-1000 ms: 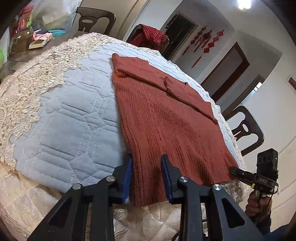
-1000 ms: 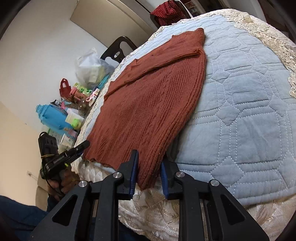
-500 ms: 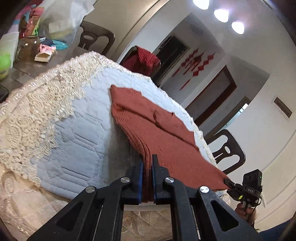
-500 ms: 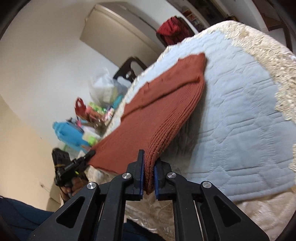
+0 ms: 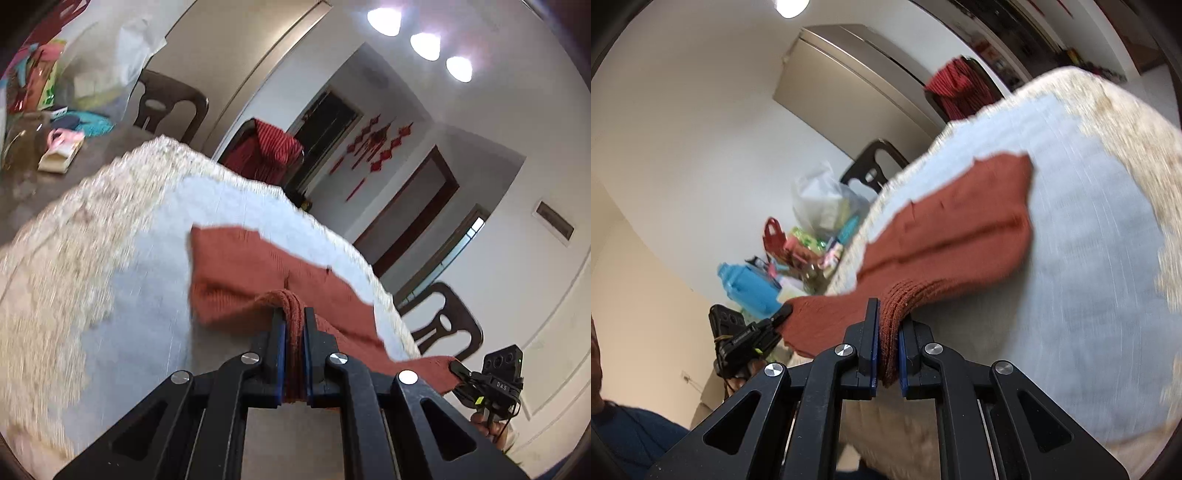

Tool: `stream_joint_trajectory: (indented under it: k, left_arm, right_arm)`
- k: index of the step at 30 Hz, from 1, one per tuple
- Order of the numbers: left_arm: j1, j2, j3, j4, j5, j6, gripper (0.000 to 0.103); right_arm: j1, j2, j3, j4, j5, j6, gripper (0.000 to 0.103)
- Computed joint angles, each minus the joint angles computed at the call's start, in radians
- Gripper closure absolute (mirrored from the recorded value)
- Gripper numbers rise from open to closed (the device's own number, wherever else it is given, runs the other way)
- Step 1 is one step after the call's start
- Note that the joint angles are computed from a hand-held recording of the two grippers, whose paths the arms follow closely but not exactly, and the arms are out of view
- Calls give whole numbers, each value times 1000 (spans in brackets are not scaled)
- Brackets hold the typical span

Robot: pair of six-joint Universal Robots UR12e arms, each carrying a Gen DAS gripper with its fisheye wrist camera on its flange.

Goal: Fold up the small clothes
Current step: 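Lift the held hem with both tools and fold it toward the neckline, then open both tools and release the folded hem onto the sweater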

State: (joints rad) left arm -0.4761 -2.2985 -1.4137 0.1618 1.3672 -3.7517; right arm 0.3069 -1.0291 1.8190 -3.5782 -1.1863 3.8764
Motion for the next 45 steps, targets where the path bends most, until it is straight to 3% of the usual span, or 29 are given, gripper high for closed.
stream_joint_trajectory:
  k: [8,17,22,28,31,33,34,35,37,40,45]
  left_arm:
    - [19,-93,212,-117,0,26,94]
    - [39,-253,505,-443,-3,-9,94]
    - [43,-313,603,-622,-9,-39,94]
    - [47,-337,644,-639,-35,-52,92]
    - [52,-350,671,-649,-49,-75,81]
    - [53,-342,657,-614,-28,-85,61]
    - [51,-337,648,-595,-4,-84,58]
    - [51,-335,644,-579,16,-82,56]
    - [50,-325,629,-561,32,-73,56]
    - [45,-298,583,-531,51,-36,56]
    - [28,-251,502,-498,54,45,56]
  right_arm:
    - [-36,56,-156,71,-4,-39,95]
    - [-81,167,-324,230,26,48,95]
    - [-99,208,-370,367,37,124,95]
    - [-110,226,-393,390,54,156,92]
    - [-116,235,-403,372,56,198,88]
    - [-117,237,-402,340,40,220,78]
    - [-116,238,-400,324,30,226,73]
    - [-117,238,-394,297,14,236,61]
    - [-115,236,-389,270,-9,243,58]
    - [-108,221,-375,273,-39,203,58]
    - [-79,185,-342,312,-72,53,58]
